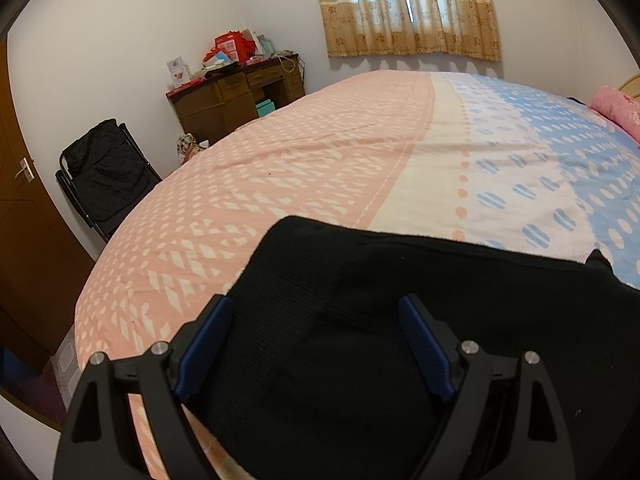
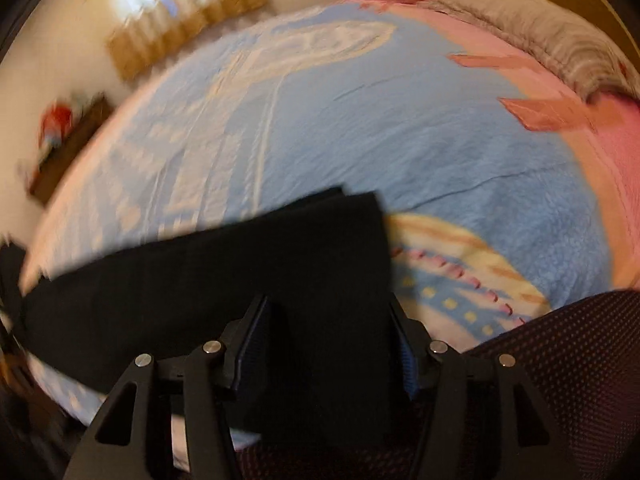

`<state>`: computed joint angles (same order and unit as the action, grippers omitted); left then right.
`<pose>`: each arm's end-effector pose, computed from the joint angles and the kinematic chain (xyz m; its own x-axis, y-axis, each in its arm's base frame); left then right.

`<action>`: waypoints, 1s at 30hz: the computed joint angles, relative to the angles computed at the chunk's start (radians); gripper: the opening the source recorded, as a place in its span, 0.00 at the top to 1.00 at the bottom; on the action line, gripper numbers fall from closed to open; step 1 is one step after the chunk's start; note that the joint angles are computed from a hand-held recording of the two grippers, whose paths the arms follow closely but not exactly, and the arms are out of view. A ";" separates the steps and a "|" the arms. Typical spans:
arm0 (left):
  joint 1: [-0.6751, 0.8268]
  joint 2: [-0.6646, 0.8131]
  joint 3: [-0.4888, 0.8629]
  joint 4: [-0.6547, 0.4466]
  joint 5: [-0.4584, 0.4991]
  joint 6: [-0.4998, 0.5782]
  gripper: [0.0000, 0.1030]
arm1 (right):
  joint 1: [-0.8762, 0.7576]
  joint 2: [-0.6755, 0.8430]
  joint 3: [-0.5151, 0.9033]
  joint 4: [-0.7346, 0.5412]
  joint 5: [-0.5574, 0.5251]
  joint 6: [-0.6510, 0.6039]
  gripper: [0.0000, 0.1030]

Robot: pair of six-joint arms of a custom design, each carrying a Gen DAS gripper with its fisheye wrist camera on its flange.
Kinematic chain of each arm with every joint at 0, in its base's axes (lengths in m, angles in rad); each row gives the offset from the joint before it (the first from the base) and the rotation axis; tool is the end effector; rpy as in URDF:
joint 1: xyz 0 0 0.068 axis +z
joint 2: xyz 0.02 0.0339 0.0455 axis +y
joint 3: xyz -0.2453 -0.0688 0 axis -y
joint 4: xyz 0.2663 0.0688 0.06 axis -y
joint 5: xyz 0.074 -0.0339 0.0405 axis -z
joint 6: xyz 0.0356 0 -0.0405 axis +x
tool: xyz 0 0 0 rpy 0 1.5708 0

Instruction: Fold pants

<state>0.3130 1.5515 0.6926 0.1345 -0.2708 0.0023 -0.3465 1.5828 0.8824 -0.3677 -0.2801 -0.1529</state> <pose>0.2975 0.1063 0.1246 -0.6316 -0.2021 -0.7485 -0.4858 0.8555 0.1790 0.3018 -0.0985 0.1382 -0.8452 0.1496 -0.5131 0.0732 0.9834 0.1660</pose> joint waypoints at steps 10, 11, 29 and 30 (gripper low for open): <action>0.014 -0.011 -0.005 -0.001 0.021 0.004 0.13 | 0.140 -0.220 -0.062 -0.040 -0.055 0.222 0.90; 0.014 -0.011 -0.007 0.001 0.021 0.004 0.13 | 0.181 -0.264 -0.064 -0.052 -0.057 0.239 0.90; 0.028 -0.021 -0.019 0.021 0.064 0.010 0.11 | 1.075 0.240 0.220 0.176 0.459 0.476 0.51; 0.026 -0.019 -0.019 0.023 0.064 0.010 0.11 | 1.089 0.248 0.207 0.216 0.435 0.480 0.38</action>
<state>0.3394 1.5321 0.6740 0.1573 -0.2067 0.0124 0.7421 1.8313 1.0893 -0.1519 0.1550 0.3267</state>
